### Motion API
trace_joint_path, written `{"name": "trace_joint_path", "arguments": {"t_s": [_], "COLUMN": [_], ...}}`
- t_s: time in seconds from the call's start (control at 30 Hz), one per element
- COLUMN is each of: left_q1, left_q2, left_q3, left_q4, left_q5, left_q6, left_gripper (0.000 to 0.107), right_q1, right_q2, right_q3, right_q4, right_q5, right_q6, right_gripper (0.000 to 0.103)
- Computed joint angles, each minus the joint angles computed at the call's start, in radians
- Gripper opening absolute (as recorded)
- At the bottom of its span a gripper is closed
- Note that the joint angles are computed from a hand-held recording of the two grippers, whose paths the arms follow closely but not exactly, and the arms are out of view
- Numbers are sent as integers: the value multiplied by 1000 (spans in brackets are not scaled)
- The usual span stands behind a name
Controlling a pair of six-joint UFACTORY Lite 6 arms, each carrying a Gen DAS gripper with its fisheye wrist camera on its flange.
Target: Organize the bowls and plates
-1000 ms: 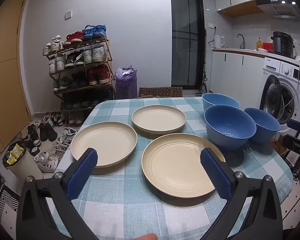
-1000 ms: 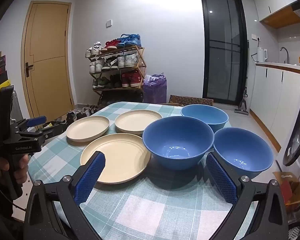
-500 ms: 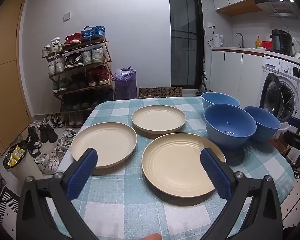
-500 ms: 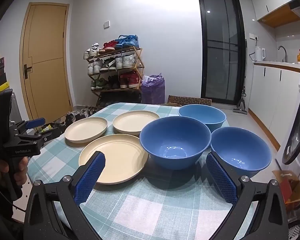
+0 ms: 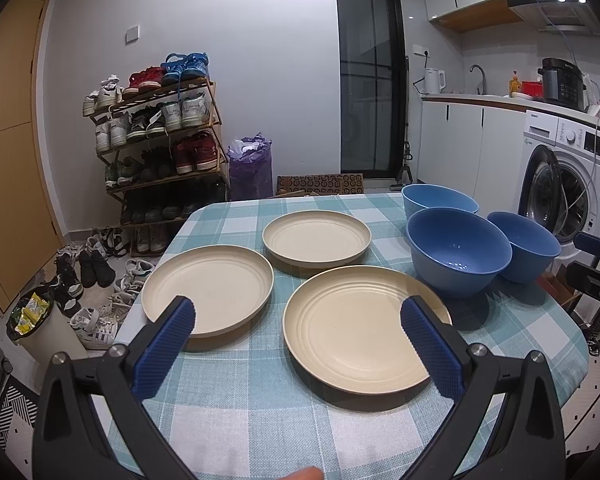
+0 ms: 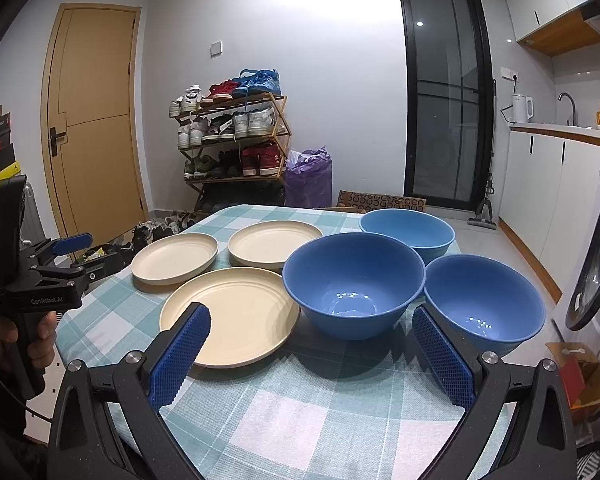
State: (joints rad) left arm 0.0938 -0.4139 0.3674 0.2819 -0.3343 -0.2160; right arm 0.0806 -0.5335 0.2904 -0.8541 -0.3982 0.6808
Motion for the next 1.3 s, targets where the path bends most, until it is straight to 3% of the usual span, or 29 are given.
{"name": "trace_joint_path", "arguments": {"t_s": [1.3], "left_q1": [1], "left_q2": [6], "left_q3": [-4], "left_q4": [-37], "left_q5": [0], "left_q6": [56], "left_gripper": [103], "right_q1": [25], "right_q2": [67], "right_q3": [10], "right_q4": [101], "right_q5": [-25], "right_q6": [-98], "right_gripper": [103]}}
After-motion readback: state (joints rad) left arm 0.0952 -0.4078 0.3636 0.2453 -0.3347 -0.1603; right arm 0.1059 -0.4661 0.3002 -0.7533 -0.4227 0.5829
